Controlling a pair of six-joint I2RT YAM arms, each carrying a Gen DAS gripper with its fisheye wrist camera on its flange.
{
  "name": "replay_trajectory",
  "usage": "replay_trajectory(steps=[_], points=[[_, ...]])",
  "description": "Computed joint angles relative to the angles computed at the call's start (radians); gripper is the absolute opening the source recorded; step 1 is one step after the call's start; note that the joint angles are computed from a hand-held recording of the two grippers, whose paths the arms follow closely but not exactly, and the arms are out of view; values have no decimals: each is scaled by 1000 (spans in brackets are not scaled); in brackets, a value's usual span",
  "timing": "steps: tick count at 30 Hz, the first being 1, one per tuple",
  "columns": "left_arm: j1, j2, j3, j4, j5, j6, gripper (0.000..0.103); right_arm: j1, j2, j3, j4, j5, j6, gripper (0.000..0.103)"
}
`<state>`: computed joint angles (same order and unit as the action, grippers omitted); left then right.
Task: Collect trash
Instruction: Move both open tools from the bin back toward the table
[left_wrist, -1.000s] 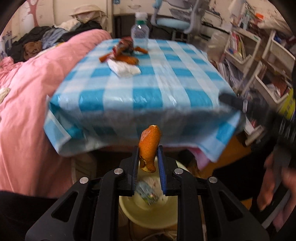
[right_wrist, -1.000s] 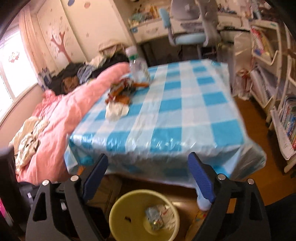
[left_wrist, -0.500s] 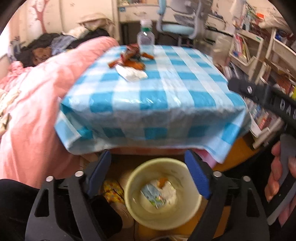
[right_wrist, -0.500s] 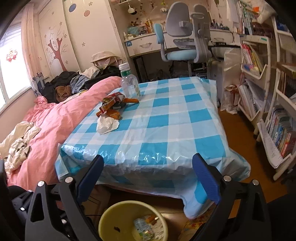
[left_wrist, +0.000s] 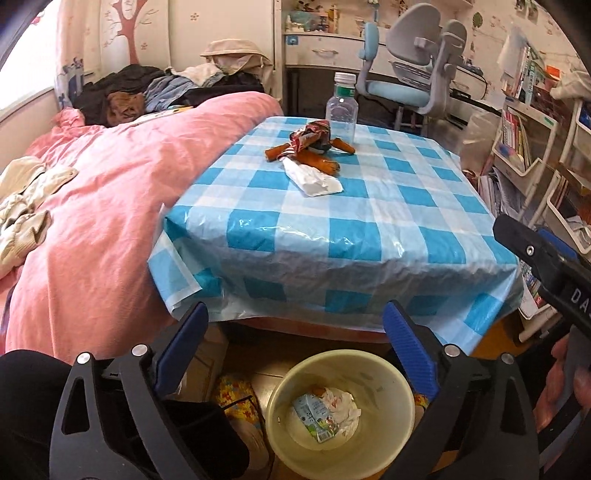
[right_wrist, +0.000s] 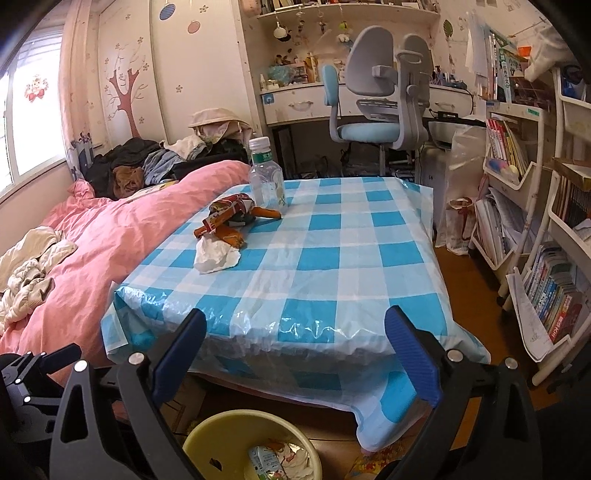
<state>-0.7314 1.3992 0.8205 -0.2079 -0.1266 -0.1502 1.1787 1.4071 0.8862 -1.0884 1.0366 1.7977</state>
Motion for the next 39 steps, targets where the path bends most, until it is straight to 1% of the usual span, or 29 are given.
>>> replay_trajectory(steps=[18,24,30,39], points=[[10,-2,1,12,-17,-11,94,8,16,17,13,12,-29,93],[29,13,25,26,-11,-30,94,7,18,18,16,9,-34,93],[67,48,88,6,16,-39,94,-6,24,23,53,6,-75,93],[168,134,238,-34,78,-49,94,-44,9,-3,168,-10,-189,93]])
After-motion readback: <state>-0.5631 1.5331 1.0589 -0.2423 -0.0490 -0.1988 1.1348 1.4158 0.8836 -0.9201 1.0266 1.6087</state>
